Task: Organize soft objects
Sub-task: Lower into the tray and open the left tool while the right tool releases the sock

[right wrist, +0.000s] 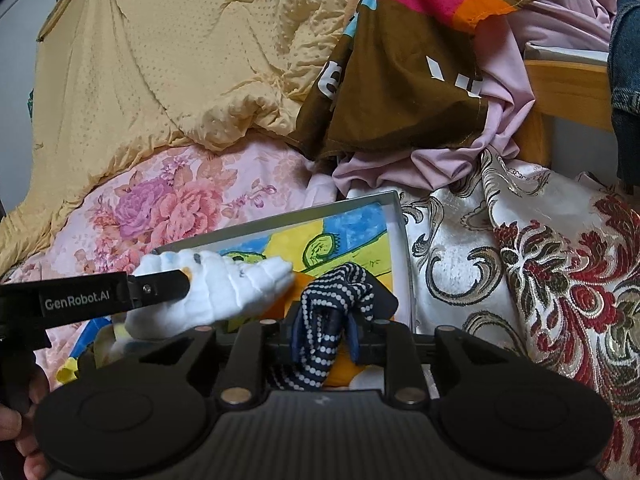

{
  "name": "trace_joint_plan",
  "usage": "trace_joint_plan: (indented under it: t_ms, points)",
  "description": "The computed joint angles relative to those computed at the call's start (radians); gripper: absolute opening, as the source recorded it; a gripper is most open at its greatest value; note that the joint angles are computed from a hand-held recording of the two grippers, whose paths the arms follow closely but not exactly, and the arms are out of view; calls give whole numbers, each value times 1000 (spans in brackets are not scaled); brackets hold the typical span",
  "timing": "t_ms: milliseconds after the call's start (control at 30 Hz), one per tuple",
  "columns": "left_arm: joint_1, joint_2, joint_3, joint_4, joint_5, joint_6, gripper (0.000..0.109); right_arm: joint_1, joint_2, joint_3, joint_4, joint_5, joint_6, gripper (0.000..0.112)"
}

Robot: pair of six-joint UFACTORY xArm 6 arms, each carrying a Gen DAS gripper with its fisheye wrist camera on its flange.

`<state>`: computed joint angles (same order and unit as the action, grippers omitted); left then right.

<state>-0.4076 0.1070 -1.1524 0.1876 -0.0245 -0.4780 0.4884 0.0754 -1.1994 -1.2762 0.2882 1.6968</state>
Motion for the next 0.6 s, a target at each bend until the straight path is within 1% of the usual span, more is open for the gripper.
trace_joint_plan:
  t_ms: [100, 167, 367, 467, 600]
  points:
    - [13, 0, 0, 97, 12, -82, 25, 6, 5, -3, 10, 16, -21, 31]
    - [12, -2, -2, 95, 32, -76, 29, 13, 8, -4, 33, 33, -44, 36]
    - [18, -2, -16, 169, 82, -106, 33, 18, 13, -6, 68, 49, -88, 44]
    - [18, -3, -14, 180, 88, -108, 34, 18, 14, -4, 69, 46, -95, 46]
    - [25, -6, -6, 197, 72, -139, 37, 15, 13, -3, 45, 39, -72, 49]
